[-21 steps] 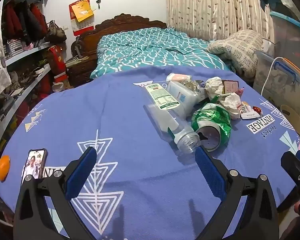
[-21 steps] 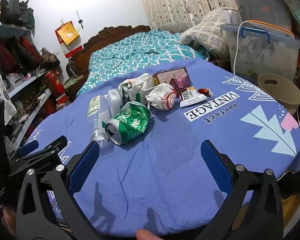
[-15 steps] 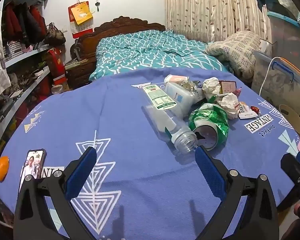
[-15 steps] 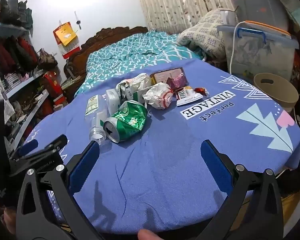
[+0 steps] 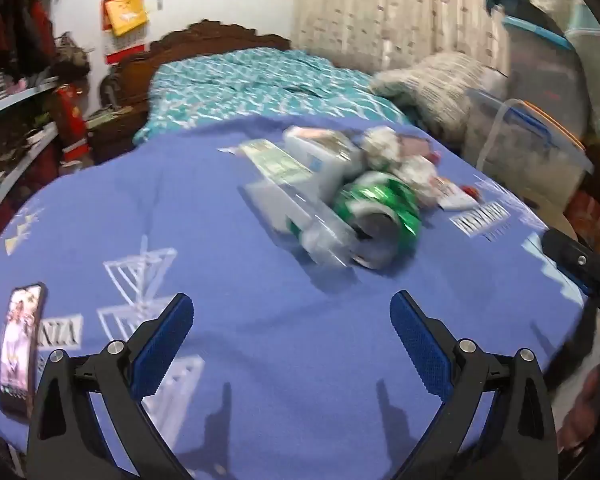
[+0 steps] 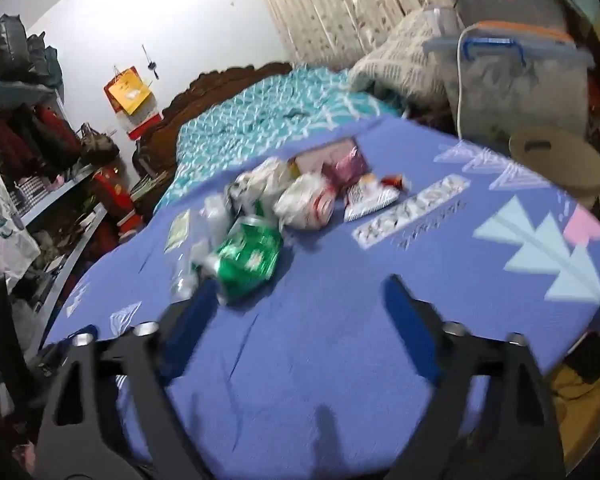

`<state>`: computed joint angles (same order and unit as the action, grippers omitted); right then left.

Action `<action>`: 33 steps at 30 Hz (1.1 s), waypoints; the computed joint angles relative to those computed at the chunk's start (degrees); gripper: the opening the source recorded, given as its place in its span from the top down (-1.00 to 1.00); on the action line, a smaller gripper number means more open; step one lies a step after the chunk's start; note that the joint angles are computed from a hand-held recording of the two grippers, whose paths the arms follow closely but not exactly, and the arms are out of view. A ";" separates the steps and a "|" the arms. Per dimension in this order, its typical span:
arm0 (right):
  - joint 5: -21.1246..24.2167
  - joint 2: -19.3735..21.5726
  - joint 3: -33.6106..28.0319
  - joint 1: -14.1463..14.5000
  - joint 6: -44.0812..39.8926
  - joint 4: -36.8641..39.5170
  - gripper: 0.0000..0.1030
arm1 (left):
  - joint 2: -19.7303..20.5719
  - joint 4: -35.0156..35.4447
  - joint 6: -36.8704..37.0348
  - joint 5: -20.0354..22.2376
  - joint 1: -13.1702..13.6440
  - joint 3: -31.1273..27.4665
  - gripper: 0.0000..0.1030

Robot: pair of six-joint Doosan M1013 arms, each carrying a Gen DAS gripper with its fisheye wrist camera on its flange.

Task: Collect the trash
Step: 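Grasp the clear plastic bottle with left tool while right tool grasps the green can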

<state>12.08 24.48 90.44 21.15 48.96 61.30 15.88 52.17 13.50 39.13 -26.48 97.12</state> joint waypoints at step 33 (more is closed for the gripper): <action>39.05 18.47 -25.05 -3.21 7.51 2.49 0.47 | 8.04 -35.61 22.72 -4.06 10.55 -10.40 -0.28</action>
